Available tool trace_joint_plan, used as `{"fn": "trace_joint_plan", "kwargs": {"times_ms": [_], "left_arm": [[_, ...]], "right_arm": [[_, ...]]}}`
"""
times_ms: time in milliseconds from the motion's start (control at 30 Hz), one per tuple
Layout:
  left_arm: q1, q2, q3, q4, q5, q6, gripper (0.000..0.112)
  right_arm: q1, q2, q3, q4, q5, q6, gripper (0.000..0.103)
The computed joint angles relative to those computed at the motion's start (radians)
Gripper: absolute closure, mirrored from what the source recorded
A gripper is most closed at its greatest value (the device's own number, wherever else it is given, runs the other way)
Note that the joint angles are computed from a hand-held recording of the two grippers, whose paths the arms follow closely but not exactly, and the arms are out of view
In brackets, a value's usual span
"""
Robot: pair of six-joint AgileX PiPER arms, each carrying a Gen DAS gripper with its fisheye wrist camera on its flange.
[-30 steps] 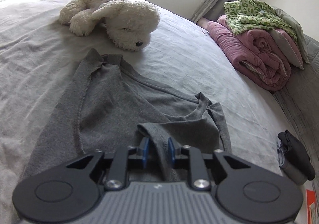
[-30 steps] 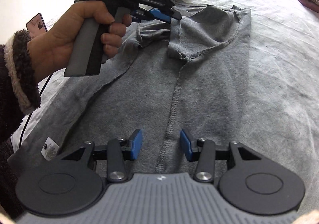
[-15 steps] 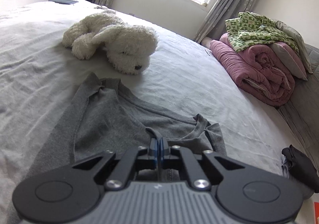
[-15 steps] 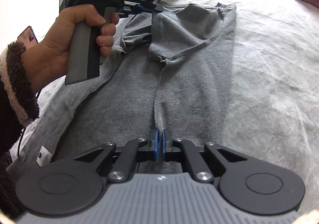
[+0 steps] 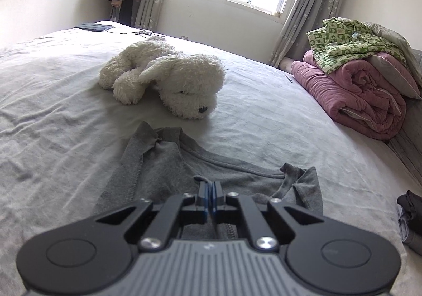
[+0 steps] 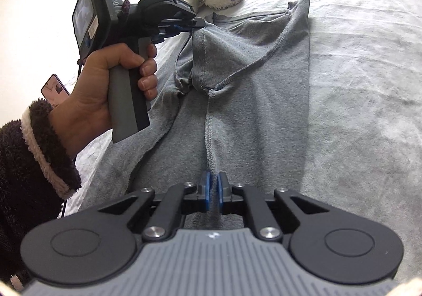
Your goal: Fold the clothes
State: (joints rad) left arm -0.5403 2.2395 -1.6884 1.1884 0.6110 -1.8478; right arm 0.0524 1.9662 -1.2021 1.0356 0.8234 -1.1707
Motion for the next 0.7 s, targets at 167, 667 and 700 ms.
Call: {"fn": "trace_joint_plan", "kwargs": {"times_ms": [167, 667, 700], "left_arm": [[0.023, -0.038, 0.035, -0.101, -0.064, 0.102, 0.106], [-0.088, -0.311, 0.41, -0.183, -0.183, 0.177, 0.084], [-0.099, -0.331, 0.443, -0.173, -0.201, 0.157, 0.084]], "right_arm": [[-0.015, -0.006, -0.003, -0.006, 0.02, 0.004, 0.081], [-0.059, -0.127, 0.145, -0.025, 0.095, -0.115, 0.066], [-0.061, -0.135, 0.159, -0.031, 0.103, -0.123, 0.066]]}}
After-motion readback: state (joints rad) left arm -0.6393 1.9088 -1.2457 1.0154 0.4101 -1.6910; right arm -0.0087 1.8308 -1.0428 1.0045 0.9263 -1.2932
